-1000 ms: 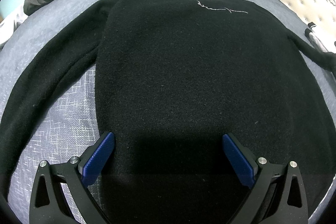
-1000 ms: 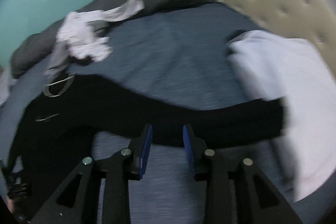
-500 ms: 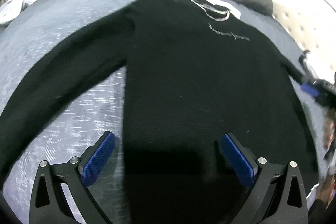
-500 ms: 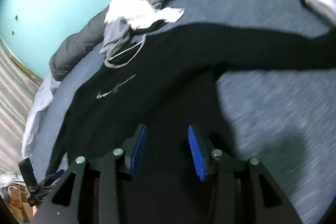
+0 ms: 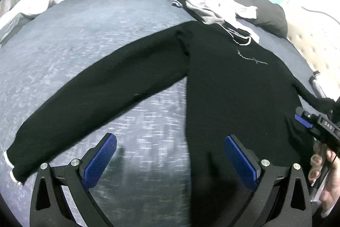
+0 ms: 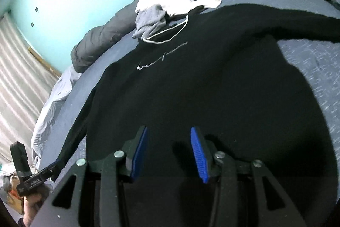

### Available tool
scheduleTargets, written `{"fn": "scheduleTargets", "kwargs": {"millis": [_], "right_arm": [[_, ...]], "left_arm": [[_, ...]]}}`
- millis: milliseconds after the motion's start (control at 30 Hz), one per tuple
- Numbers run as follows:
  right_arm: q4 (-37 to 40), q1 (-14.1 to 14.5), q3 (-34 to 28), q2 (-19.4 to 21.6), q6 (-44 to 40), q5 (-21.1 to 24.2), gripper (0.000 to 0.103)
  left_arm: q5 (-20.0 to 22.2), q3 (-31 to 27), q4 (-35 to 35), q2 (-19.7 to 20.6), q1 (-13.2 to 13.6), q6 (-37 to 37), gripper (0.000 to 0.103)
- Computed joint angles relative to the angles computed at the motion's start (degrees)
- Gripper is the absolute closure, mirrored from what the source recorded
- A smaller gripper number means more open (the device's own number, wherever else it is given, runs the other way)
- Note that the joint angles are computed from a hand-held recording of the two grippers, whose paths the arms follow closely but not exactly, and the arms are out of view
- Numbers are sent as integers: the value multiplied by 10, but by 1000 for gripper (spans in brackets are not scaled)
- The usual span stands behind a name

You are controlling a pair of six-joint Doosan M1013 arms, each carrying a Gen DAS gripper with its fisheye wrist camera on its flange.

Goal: Fold clothes
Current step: 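Hold the cuff with the right gripper while the left gripper moves to the other sleeve cuff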

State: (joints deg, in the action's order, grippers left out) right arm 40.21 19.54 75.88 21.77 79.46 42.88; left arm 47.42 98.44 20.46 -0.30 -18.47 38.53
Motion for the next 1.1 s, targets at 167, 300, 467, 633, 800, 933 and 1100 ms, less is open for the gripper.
{"fn": "scheduleTargets", "kwargs": {"millis": [167, 300, 467, 633, 800, 933, 1100], "right_arm": [[40, -1, 5, 0, -21, -15, 60], [65, 1, 7, -2, -39, -20, 60], [91, 2, 11, -6, -60, -24, 60], [105, 0, 16, -8, -64, -27, 60], [112, 0, 17, -9, -65, -29, 60], [113, 0, 18, -9, -63, -32, 60], [115, -3, 20, -9, -54, -33, 60]], "left_arm": [[14, 20, -31, -12, 28, 9, 0], [25, 30, -40, -25, 51, 17, 0], [53, 29, -32, -42, 73, 42, 0], [73, 24, -40, -38, 87, 61, 0], [92, 19, -32, -29, 98, 63, 0], [111, 14, -20, -21, 101, 73, 0], [119, 14, -38, -16, 121, 92, 0]]}}
